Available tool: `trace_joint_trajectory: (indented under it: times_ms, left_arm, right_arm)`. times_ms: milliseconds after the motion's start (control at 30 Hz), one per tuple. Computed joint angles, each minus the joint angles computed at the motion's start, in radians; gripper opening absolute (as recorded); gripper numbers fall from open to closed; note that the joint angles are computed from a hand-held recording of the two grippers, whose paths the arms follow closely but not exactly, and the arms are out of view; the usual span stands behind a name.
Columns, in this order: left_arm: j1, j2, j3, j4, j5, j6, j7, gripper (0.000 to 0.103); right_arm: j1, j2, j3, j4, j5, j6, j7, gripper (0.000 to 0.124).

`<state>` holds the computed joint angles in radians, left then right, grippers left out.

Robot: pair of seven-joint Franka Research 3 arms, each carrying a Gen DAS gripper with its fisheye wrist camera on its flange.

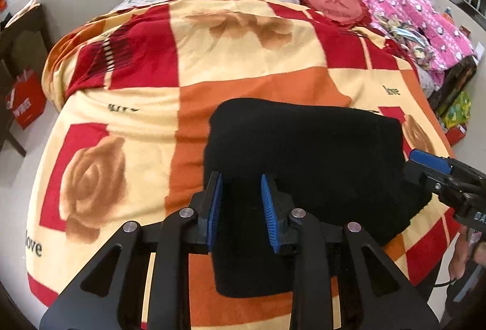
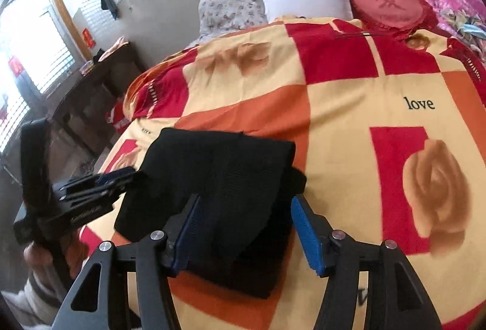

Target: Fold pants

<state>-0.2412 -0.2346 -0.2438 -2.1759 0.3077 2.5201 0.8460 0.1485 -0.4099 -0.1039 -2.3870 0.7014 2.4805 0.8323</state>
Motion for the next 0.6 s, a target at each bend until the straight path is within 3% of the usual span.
trace_joint_trajectory:
  times_ms: [67, 167, 267, 433, 533, 600]
  left_arm:
    - [0.007, 0.002, -0.007, 0.001, 0.020, -0.014, -0.024, 0.026]
    - [0.009, 0.009, -0.008, -0.001, 0.032, -0.011, -0.044, 0.036]
    - [0.010, 0.019, -0.004, -0.001, 0.030, 0.002, -0.058, 0.039]
    - [0.001, 0.012, 0.011, -0.007, -0.011, 0.012, -0.032, 0.040]
    - [-0.018, -0.009, 0.041, -0.032, -0.111, 0.042, 0.032, 0.043]
    - [-0.036, -0.029, 0.067, -0.066, -0.196, 0.093, 0.092, 0.056]
  right_arm:
    - [-0.020, 0.029, 0.044, 0.005, -0.077, 0.032, 0.046, 0.051]
    - [-0.001, 0.067, 0.037, 0.008, -0.069, 0.087, 0.031, 0.051]
    - [0.007, 0.129, 0.026, 0.061, -0.047, 0.071, 0.035, 0.051]
    - [-0.009, 0.111, -0.017, 0.079, 0.036, -0.046, 0.015, 0.051]
    - [-0.028, 0.087, -0.040, 0.064, 0.086, -0.123, 0.003, 0.053]
    - [-0.040, 0.077, -0.044, 0.055, 0.108, -0.161, -0.001, 0.057]
